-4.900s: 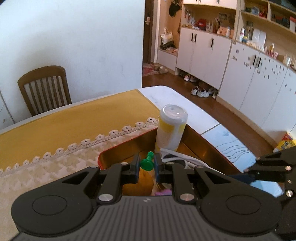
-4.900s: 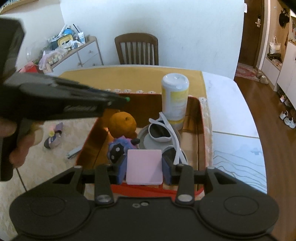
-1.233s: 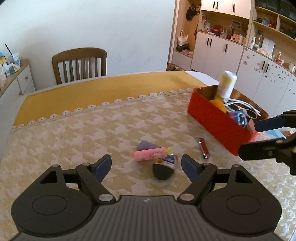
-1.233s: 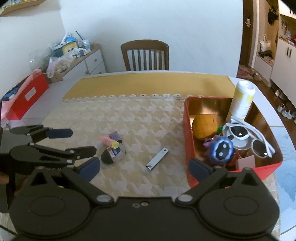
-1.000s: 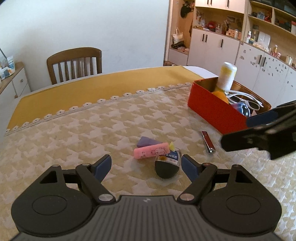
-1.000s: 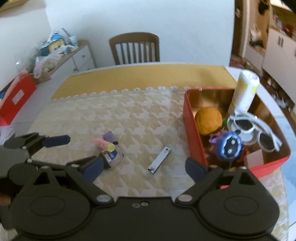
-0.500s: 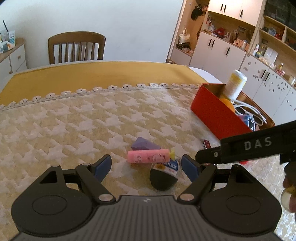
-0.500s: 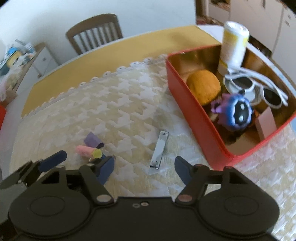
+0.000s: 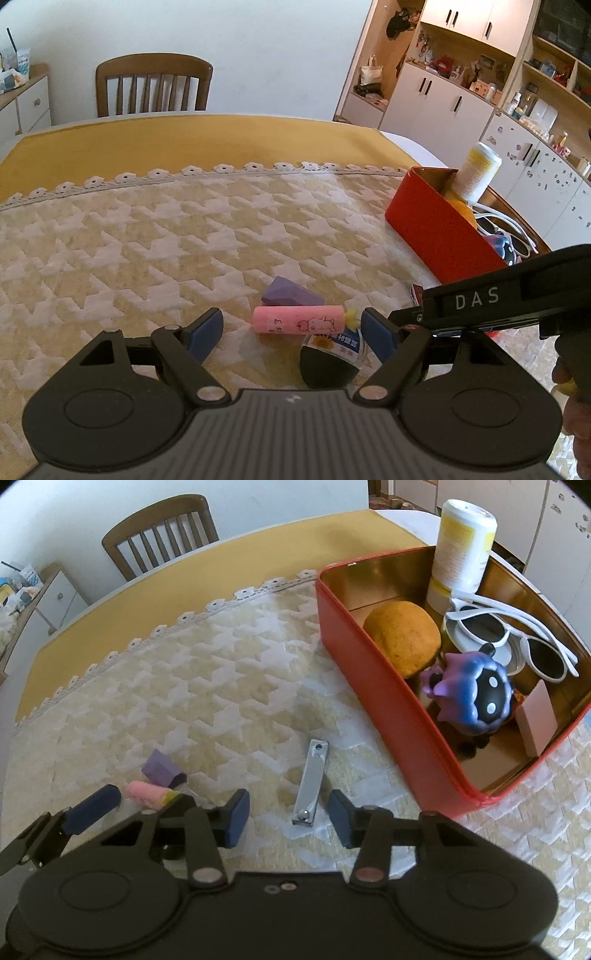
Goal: Organize rigid objects
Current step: 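Grasp the nail clipper with the right tool while the left tool grasps the pink marker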
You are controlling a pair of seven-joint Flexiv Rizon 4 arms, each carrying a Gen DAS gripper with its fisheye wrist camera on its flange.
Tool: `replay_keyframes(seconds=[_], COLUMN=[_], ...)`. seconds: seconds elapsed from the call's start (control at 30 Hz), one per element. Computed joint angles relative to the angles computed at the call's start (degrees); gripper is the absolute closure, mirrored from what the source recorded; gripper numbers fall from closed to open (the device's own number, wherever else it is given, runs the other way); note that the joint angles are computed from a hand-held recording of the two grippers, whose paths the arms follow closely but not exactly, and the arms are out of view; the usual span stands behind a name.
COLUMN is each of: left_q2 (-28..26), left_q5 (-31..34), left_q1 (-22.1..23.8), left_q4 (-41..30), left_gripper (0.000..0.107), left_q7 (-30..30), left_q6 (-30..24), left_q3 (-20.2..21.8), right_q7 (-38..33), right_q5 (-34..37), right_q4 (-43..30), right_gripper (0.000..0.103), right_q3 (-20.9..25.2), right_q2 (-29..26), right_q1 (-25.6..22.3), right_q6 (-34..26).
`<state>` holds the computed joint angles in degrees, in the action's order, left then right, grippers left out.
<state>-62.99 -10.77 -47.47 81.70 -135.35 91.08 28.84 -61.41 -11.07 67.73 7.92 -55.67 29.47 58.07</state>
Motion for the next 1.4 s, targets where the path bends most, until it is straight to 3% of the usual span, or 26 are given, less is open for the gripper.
replay_keyframes(seconds=[0.23, 0.33, 0.83, 1.4], left_q2=[0.36, 0.23, 1.59, 4.89], left_q5=[-0.29, -0.76, 1.69, 12.65], left_q1=[0.35, -0.53, -4.73, -8.25], left_q4=[0.73, 0.91, 1.81, -1.68], left_gripper=[0.046, 0.047, 0.047, 0.047], left_q7=[0.81, 0.95, -2.13, -10.56], left_q6=[1.26, 0.74, -2.31, -7.59], left_q3=[-0.69, 0.41, 5.57, 9.13], right_q7=[2.15, 2.21, -1.93, -12.34], right_q5=[-1.65, -2.38, 0.43, 7.0], right_q4=[0.17, 0.8, 7.09, 13.7], right_gripper=[0.086, 0.092, 0.093, 0.093], right_q3=[-1.96, -2.19, 1.88, 8.02], right_q2=[-0.05, 0.11, 3.73, 10.75], right_q1=[0.9, 0.85, -2.62, -8.75], right_q6=[-0.26, 0.24, 5.99, 11.01])
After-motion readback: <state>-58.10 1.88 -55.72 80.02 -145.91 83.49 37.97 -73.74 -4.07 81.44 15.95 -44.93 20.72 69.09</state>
